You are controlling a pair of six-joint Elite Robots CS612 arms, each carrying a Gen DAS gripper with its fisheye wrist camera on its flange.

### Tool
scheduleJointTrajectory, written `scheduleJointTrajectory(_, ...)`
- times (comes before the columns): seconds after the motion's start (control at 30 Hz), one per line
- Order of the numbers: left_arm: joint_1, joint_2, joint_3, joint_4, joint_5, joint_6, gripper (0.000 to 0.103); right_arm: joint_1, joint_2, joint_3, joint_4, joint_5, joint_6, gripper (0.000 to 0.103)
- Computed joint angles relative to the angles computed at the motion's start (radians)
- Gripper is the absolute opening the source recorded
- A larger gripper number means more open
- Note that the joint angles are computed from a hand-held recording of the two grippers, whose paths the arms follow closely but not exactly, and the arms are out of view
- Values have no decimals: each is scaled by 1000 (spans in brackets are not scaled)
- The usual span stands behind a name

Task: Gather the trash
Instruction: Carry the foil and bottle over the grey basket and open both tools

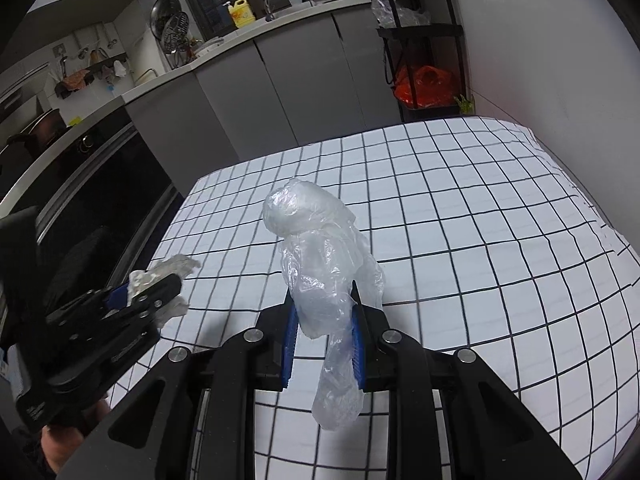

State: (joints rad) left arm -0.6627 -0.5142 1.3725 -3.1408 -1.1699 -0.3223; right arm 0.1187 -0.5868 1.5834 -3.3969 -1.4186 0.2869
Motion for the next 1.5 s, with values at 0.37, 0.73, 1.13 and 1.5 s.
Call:
scheduleJointTrajectory(0.37,16,-133,266,-139,86,-57,35,46,-34,54,-48,24,-1,22)
scheduleJointTrajectory(0.73,83,-193,439,-248,154,-128,35,163,-9,1,5,27,-51,22)
scheduleJointTrajectory(1.13,165,-185,477,-244,180,-192,36,246,78,-186,168,73,-96,22)
scheduleJointTrajectory(1.5,206,-155,452,-209,158,-215,38,283,144,-341,275,130,-150,22)
